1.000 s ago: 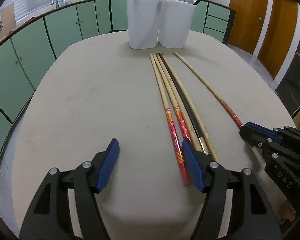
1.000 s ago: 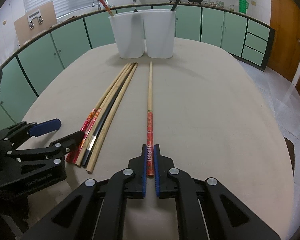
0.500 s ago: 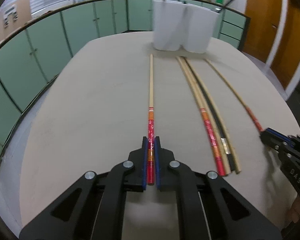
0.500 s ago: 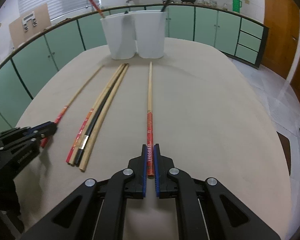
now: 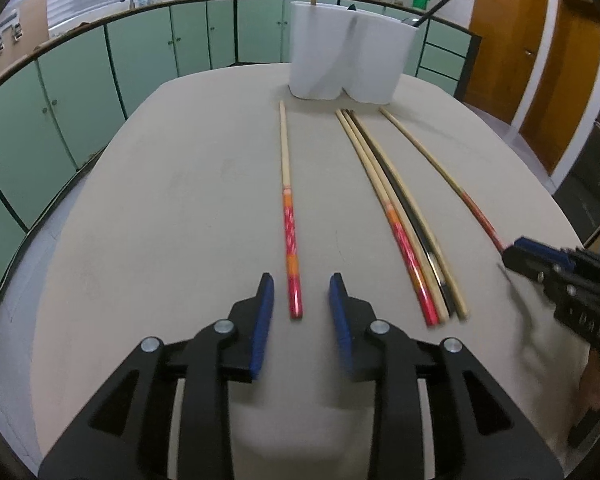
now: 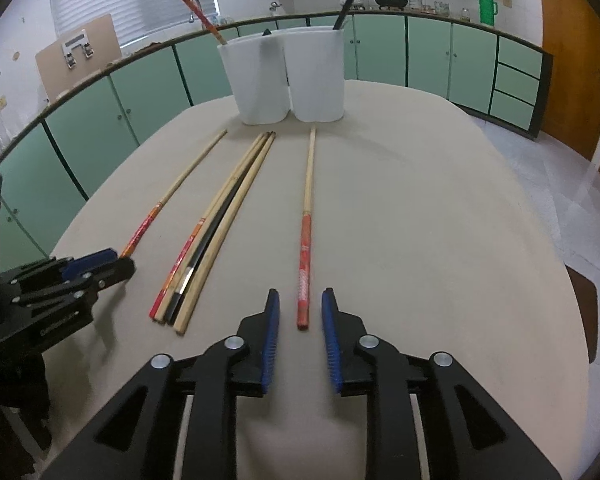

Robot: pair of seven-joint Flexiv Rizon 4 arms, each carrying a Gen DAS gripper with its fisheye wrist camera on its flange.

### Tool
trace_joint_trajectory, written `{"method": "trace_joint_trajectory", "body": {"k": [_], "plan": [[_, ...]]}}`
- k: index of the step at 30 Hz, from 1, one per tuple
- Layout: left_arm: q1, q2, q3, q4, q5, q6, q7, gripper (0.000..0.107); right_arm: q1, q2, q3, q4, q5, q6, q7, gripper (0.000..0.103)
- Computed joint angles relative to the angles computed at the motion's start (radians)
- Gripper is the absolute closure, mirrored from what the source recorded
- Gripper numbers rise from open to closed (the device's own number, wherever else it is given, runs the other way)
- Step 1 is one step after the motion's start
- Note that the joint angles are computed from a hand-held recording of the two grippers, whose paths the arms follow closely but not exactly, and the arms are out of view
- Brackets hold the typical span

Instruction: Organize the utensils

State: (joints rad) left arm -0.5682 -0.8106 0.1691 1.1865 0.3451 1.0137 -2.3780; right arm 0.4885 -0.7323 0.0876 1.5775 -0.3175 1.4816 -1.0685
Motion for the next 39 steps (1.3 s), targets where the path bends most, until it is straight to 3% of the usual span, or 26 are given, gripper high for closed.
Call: {"method": "trace_joint_trajectory", "body": {"k": [8,16,29,34,37,39], "plan": [[-0.010,0.005,0.005,0.004,0.013,-0.014,-0.005,0.078,-0.003,0.022,0.000,0.044,0.003,0.013,-0.009,0.080],[0.008,0.014,-0.003,0.042,-0.013,0.052,-0.033,0.078,-0.011,0.022,0.009,0.044,0.006,0.014,-0.015,0.080],[-0.006,0.000,0.011,0.008,-0.010,0.010,-0.050,0.078,-0.010,0.010,0.017,0.016,0.006,-0.011,-0.030,0.080],[-0.011,-0.013,0.012,-0.026,0.000,-0.030,-0.045,0.079,0.009,0.006,-0.005,0.000,-0.002,-0.034,-0.015,0.088],[-0.016,-0.023,0.012,-0.051,0.011,-0.058,-0.040,0.084,0.018,0.004,-0.015,-0.005,-0.011,-0.043,-0.005,0.097],[-0.015,-0.029,0.006,-0.065,0.017,-0.069,-0.029,0.095,0.030,0.004,-0.031,-0.004,-0.021,-0.045,0.004,0.097]]}}
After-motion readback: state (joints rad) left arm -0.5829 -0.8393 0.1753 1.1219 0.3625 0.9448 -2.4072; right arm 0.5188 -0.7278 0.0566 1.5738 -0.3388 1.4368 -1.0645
